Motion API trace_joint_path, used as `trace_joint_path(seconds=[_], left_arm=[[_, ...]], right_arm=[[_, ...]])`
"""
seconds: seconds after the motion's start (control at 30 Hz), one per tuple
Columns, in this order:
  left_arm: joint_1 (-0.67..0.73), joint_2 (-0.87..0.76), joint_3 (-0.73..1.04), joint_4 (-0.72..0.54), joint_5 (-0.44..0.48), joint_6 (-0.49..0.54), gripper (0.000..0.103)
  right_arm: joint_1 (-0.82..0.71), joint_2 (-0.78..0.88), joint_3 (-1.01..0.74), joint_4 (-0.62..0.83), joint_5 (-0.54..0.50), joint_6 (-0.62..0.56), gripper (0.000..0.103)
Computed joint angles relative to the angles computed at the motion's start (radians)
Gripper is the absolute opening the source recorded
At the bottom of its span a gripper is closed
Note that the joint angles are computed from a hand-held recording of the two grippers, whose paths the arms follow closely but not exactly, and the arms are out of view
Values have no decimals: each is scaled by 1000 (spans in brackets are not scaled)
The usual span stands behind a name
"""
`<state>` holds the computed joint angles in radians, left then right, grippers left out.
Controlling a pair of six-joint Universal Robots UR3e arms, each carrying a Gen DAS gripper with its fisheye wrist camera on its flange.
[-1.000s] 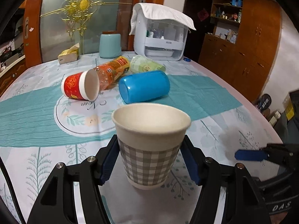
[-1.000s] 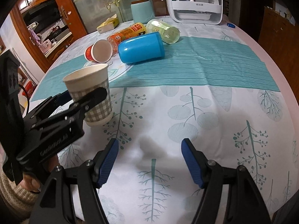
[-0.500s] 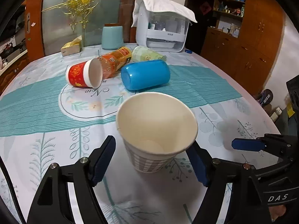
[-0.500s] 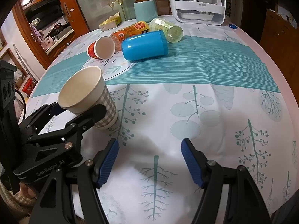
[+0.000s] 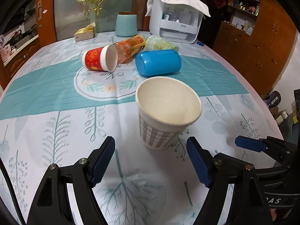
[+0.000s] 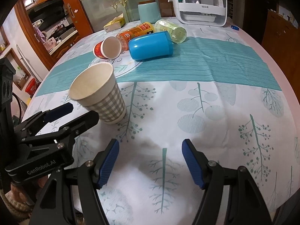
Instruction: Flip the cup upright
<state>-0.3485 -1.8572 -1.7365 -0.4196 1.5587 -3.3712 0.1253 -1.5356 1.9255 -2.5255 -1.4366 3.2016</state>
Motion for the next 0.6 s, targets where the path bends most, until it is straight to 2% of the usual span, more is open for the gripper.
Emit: trace_joint_path(seconds=[0.33,0.43,0.6], left_arm=[[-28,148,-69,-92,54,-101,78],[-41,179,-66,-148,87,-125,83],[-63,217,-58,-219,123,-155,84]], right_arm=[[31,-118,74,-16,-7,32,70],[42,-147,86,-18,-19,39,70],[70,-187,101,-29,-53,63,70]])
